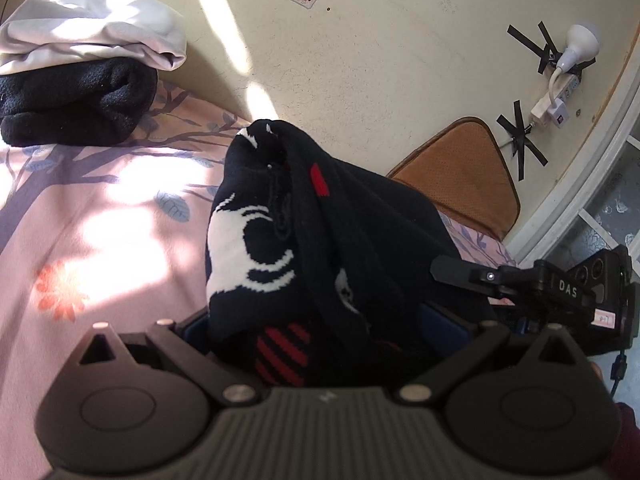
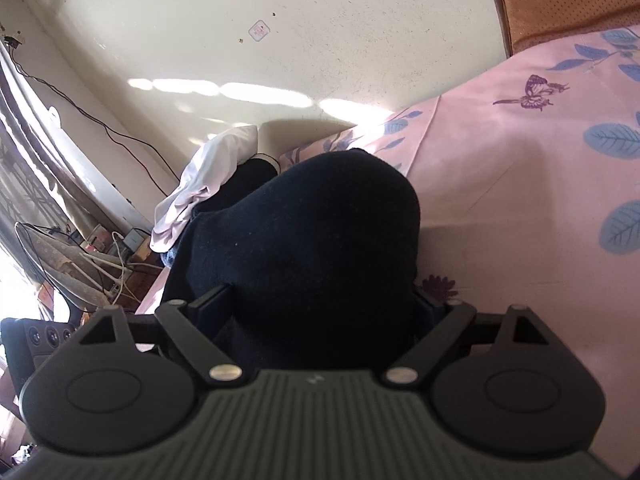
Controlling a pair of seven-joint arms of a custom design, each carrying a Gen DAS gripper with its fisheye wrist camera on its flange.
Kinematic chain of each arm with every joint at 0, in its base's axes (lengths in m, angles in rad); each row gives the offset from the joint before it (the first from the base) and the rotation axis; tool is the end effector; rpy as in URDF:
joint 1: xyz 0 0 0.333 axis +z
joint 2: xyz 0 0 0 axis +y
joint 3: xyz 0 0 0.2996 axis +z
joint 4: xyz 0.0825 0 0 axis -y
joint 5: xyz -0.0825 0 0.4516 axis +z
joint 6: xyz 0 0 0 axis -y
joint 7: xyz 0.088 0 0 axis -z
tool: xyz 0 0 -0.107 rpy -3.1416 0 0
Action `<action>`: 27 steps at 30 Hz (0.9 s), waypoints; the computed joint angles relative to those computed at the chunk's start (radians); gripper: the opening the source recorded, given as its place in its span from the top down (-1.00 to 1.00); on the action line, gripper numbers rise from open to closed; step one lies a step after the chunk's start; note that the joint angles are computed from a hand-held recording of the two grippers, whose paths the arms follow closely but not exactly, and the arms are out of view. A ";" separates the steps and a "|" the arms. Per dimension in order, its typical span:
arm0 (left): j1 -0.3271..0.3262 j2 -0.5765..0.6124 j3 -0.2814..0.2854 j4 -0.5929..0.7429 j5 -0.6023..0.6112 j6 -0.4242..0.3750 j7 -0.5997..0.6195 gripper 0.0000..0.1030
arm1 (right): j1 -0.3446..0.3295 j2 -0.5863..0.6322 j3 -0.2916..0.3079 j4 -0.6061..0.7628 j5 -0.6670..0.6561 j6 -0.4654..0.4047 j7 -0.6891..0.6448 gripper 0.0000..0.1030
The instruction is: Fold small clothes
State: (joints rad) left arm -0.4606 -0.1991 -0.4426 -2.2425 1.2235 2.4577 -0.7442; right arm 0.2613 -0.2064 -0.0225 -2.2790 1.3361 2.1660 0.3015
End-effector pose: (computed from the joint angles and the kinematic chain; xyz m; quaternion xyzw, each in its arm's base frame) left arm 0.3595 -0.4639 0.4366 -0.7528 0.4298 -0.4477 0.2192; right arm 0.5419 0.1711 0.4265 -0.7725 0.3473 0.1071 0.5207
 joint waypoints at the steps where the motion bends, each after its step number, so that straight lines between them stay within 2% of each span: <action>1: -0.001 0.003 0.000 0.003 -0.004 -0.004 0.007 -0.99 | -0.005 0.011 -0.008 0.014 -0.006 -0.022 0.008 -0.75; 9: -0.005 0.010 0.000 0.010 -0.009 -0.018 0.008 -0.99 | -0.009 0.002 -0.001 0.013 -0.043 -0.024 -0.012 -0.74; 15: -0.013 0.024 -0.002 0.024 -0.011 -0.052 0.004 -0.99 | 0.006 -0.040 0.008 -0.028 -0.043 0.050 -0.075 -0.37; 17: -0.016 0.024 -0.001 0.024 -0.010 -0.058 0.001 -0.99 | 0.019 -0.079 0.008 -0.063 -0.017 0.089 -0.143 -0.21; 19: -0.020 0.029 -0.003 0.029 -0.014 -0.074 0.004 -0.99 | 0.045 -0.156 0.010 -0.134 0.043 0.166 -0.306 -0.14; 21: -0.025 0.034 -0.004 0.035 -0.018 -0.091 0.008 -0.99 | 0.084 -0.227 0.003 -0.202 0.126 0.226 -0.496 -0.13; 23: -0.030 0.038 -0.004 0.041 -0.024 -0.106 0.014 -0.99 | 0.111 -0.262 -0.014 -0.236 0.180 0.242 -0.631 -0.13; 25: -0.033 0.042 -0.002 0.046 -0.029 -0.114 0.024 -0.99 | 0.120 -0.256 -0.021 -0.232 0.186 0.251 -0.651 -0.14; 27: -0.038 0.051 -0.001 0.056 -0.039 -0.126 0.047 -0.99 | 0.115 -0.220 -0.021 -0.199 0.138 0.250 -0.564 -0.19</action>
